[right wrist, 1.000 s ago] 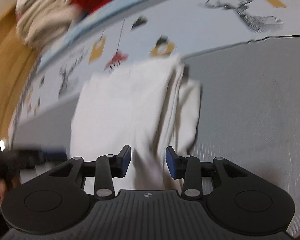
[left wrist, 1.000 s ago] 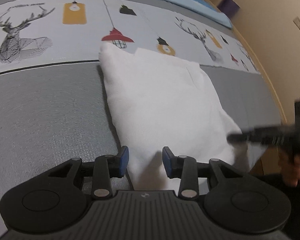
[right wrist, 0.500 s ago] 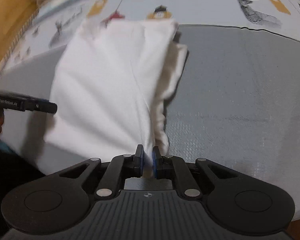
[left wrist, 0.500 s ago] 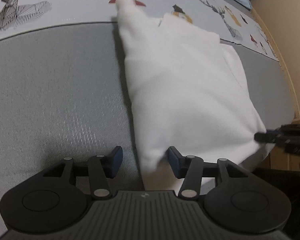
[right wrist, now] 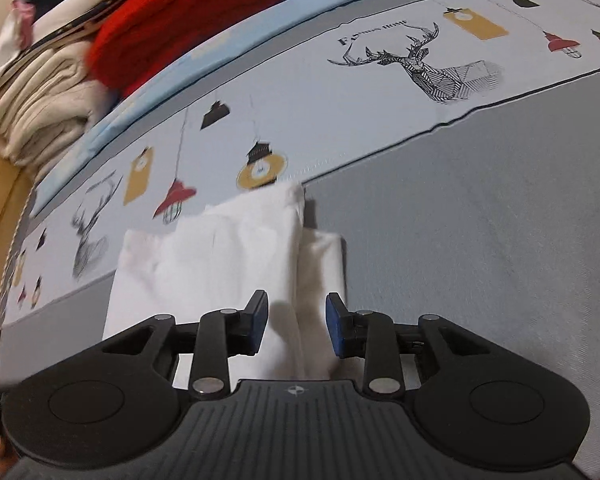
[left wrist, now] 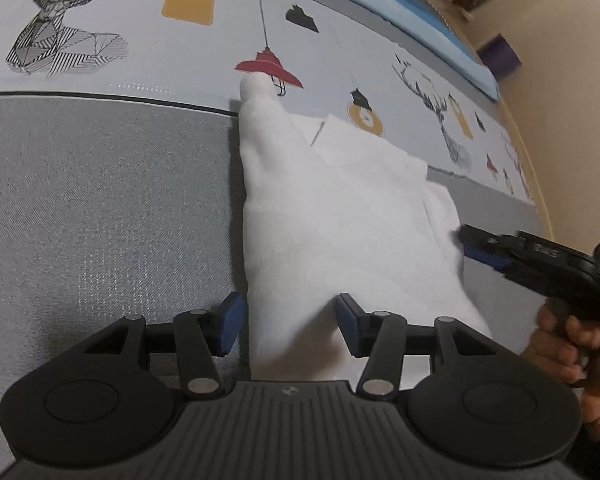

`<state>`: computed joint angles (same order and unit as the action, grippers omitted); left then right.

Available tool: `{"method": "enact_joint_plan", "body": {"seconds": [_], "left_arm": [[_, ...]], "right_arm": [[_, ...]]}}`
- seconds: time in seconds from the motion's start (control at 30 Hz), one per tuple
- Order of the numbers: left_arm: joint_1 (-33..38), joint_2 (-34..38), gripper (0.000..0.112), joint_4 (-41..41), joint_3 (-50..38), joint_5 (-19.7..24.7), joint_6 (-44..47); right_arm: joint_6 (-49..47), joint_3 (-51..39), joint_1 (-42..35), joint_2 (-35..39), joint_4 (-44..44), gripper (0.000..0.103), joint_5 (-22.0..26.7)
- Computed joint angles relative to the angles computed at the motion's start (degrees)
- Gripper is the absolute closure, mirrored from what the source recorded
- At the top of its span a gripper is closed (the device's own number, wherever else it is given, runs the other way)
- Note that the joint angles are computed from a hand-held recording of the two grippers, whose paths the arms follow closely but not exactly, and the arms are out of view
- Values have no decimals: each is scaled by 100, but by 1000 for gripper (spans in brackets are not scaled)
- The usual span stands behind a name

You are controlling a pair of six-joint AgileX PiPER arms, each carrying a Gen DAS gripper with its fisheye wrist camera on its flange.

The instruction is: Fold small clothes

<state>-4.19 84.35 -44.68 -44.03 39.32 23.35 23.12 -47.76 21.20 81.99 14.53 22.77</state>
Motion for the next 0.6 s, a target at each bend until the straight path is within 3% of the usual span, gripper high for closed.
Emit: {"method": "enact_joint_plan", "body": {"seconds": [0.1,0.13,0.17,0.23,0.3,0.33,0.43,0.53,0.6], "left_arm": [[57,152,57,-221,-44,13,128],[23,229,57,-242,-89,-4,125],[15,288,57,-245,-126,4,139],[-12,398,53,-177,-206,34,147],[-57,509,52,-73,-279,110,109],[-153,569,52,157,-354,118,-93],[-185,632,50,235,-413,144,-198],[-76,601,51,-47,-392,124,21],[4,592,51,-283,-357,90,139]], "right_arm": [[808,-302,210,442,-656,71,-170],[1236,-344,310,512,-1036,95,-301],[1809,-299,393,472,-1576,101,-551],[2918,-43,400,195,-2717,101,-1252],[3304,-136,357,222,-3345,101,-1037],[3342,-331,377,452,-3315,101,-585],[2870,-649,288,1029,-2439,98,241],[3334,-522,325,621,-3231,83,226],[3651,-254,344,303,-3544,66,-25]]}}
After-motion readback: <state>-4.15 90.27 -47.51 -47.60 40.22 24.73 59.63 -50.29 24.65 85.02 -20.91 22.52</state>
